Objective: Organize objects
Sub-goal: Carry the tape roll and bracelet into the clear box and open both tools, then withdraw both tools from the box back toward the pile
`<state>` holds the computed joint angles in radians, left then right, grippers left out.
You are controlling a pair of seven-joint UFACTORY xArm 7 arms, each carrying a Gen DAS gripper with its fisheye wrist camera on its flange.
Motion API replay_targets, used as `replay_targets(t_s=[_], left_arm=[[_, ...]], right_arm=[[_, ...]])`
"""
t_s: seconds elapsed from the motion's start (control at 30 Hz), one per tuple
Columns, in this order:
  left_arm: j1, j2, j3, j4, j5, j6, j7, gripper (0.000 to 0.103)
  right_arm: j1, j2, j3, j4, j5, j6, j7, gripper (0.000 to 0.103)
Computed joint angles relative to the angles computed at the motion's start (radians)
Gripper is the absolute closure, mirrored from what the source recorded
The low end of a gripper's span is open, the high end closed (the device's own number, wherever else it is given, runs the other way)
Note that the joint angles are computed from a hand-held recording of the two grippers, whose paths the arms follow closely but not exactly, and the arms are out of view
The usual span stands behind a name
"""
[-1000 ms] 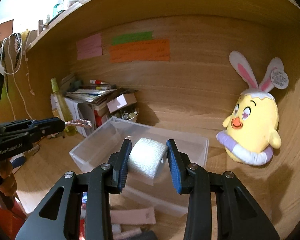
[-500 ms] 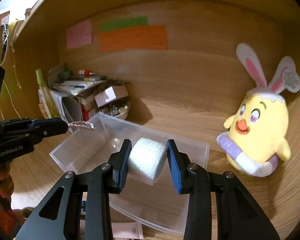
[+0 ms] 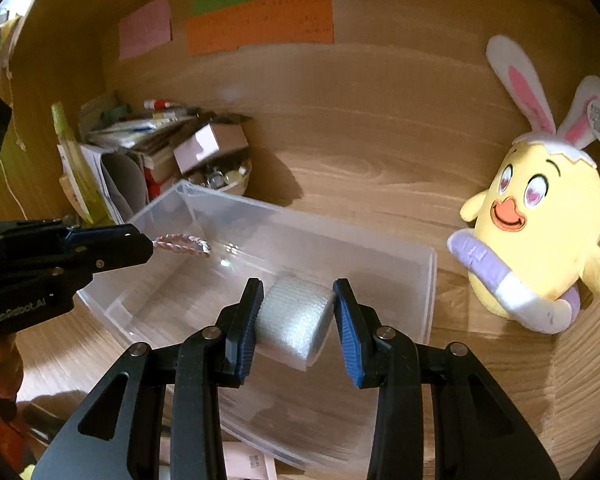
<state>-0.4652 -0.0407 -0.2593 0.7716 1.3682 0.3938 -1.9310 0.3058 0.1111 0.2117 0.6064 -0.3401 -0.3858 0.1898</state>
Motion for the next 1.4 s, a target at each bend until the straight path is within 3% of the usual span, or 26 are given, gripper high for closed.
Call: replay_targets(t_s=[0.17,0.33,0.43,0.67,0.87,1.0,1.17,1.3,1.4], left_arm=[[0.003,0.047,0.017,0.024,-0.021,-0.035,0.037,0.085],[-0.007,0.087,0.037,0.044,-0.043,-0.057,0.073,0.085],[-0.006,0.1,0.053,0.051,-0.019,-0.1,0.059,0.085],[-0.014,0.126,0.07,0.062,-0.033,-0.109,0.085,0.085],[-0.023,0.131,0.075,0.067,-0.019,-0.091,0.067,0.085],[-0.024,0.129,0.076,0.065,-0.03,-0.092,0.08,0.083],[-0.025,0.111,0.074,0.054,-0.015,-0.087,0.053,0.074],[-0.021,0.086,0.063,0.039,-0.006,-0.076,0.044,0.067],[-0.019,0.054,0.048,0.025,-0.005,-0.059,0.04,0.055]], right_arm=[[0.028,0.019,-0.012,0.016,0.059,0.033,-0.054,0.07],[0.093,0.04,-0.042,0.032,0.195,0.068,-0.174,0.07],[0.181,0.048,-0.095,0.037,0.326,0.072,-0.287,0.07],[0.219,0.053,-0.106,0.043,0.435,0.086,-0.385,0.07],[0.315,0.062,-0.164,0.05,0.575,0.076,-0.508,0.07],[0.341,0.061,-0.166,0.05,0.648,0.064,-0.572,0.07],[0.332,0.052,-0.146,0.05,0.682,0.074,-0.595,0.068],[0.311,0.047,-0.124,0.042,0.671,0.064,-0.575,0.056],[0.275,0.032,-0.096,0.027,0.634,0.051,-0.539,0.048]])
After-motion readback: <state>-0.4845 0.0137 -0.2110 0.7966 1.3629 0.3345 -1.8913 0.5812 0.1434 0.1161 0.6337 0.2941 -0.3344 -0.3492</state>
